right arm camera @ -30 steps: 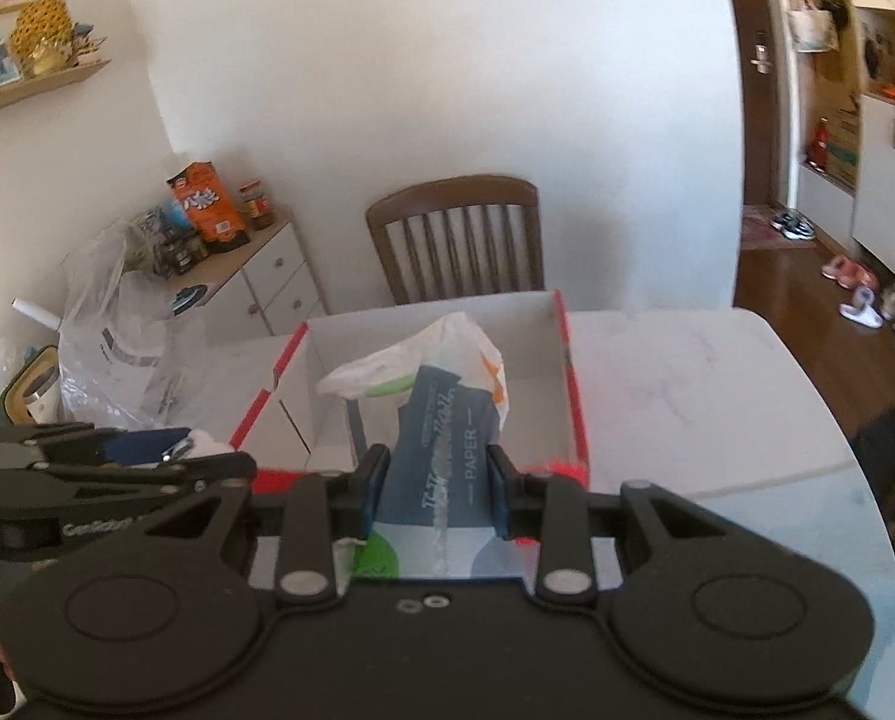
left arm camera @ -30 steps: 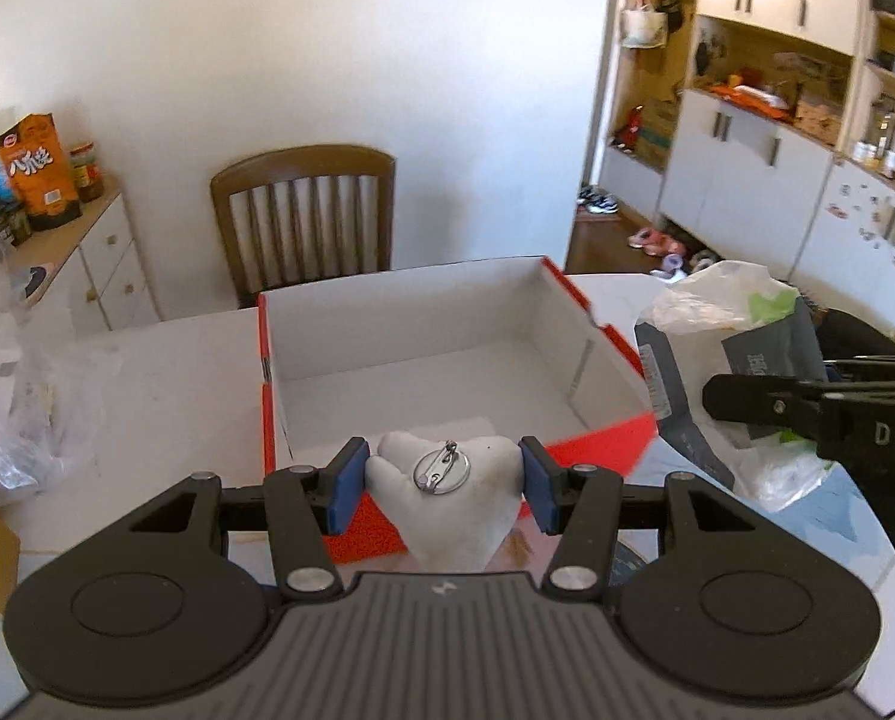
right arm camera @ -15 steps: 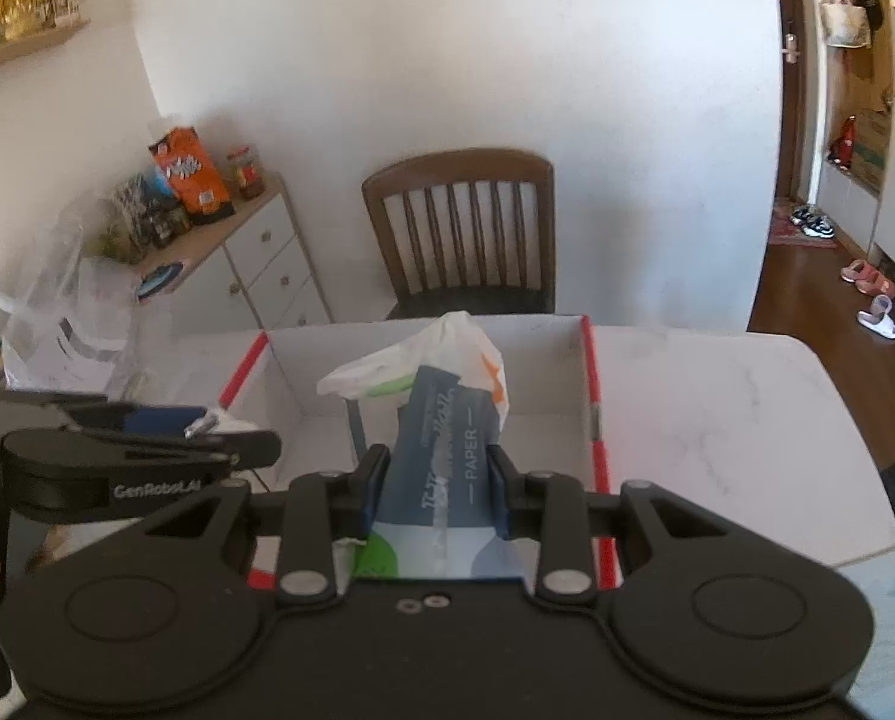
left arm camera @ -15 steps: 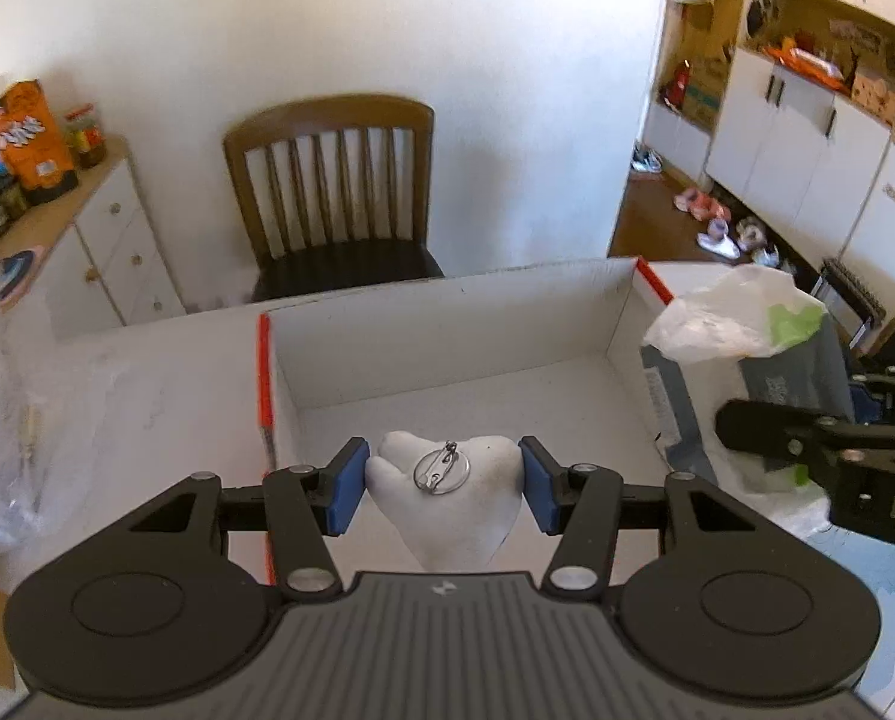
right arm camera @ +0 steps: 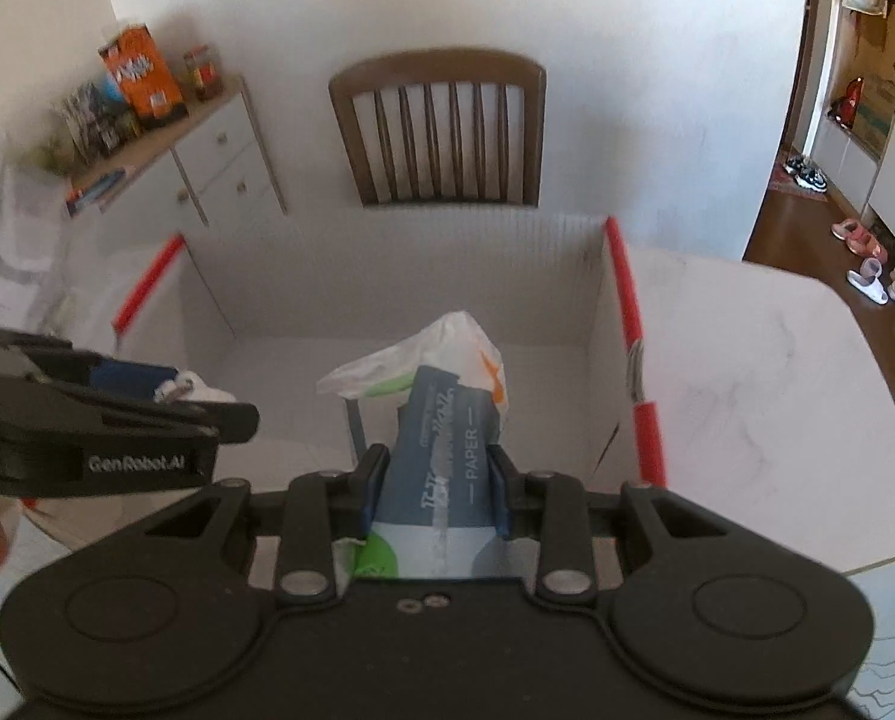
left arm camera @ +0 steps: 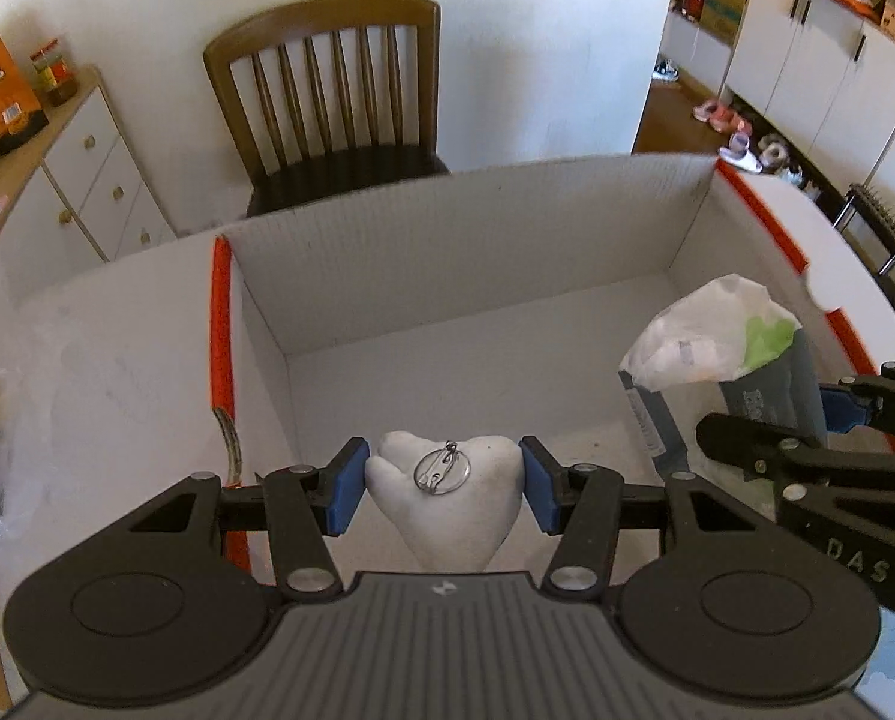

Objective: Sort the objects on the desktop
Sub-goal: 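Carry the plush tooth and the clear bag over the red shoebox, then open both grippers to drop the tooth and bag into the box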

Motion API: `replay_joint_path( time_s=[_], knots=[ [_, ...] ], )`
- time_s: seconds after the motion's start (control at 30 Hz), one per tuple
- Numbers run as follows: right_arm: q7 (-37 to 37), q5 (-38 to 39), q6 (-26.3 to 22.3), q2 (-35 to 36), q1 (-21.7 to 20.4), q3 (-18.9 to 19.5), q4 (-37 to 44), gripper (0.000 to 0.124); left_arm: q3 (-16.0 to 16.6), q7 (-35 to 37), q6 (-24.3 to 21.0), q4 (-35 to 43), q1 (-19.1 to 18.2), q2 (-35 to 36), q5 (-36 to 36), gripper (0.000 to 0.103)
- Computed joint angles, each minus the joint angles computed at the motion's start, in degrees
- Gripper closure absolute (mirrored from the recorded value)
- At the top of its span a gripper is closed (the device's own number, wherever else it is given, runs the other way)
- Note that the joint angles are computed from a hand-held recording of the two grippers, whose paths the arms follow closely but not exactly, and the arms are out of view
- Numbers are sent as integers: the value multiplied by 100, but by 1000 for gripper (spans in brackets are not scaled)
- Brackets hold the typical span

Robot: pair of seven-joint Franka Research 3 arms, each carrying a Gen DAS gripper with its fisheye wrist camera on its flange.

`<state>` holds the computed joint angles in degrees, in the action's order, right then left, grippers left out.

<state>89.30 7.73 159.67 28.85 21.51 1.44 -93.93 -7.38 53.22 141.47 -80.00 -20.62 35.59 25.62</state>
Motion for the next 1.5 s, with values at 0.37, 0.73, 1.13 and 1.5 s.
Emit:
replay_joint_path(
  time_s=[0.37, 0.73, 1.13, 1.5],
  knots=[
    [-171, -263, -500, 273, 93, -46, 358, 91, -103, 757, -412, 663, -20, 464, -163, 49],
    [-269, -374, -857, 401, 55, -90, 503, 90, -191, 1507, -1199, 1578, -75, 1023, -616, 47],
    [-752, -271, -743, 285, -37, 26, 413, 66, -127, 1344, -1201, 1485, -35, 914, -852, 30],
    [-1258, 77, -280, -262, -186, 212, -175, 52, -114, 879, -370, 490, -11, 133, -656, 29]
  ],
)
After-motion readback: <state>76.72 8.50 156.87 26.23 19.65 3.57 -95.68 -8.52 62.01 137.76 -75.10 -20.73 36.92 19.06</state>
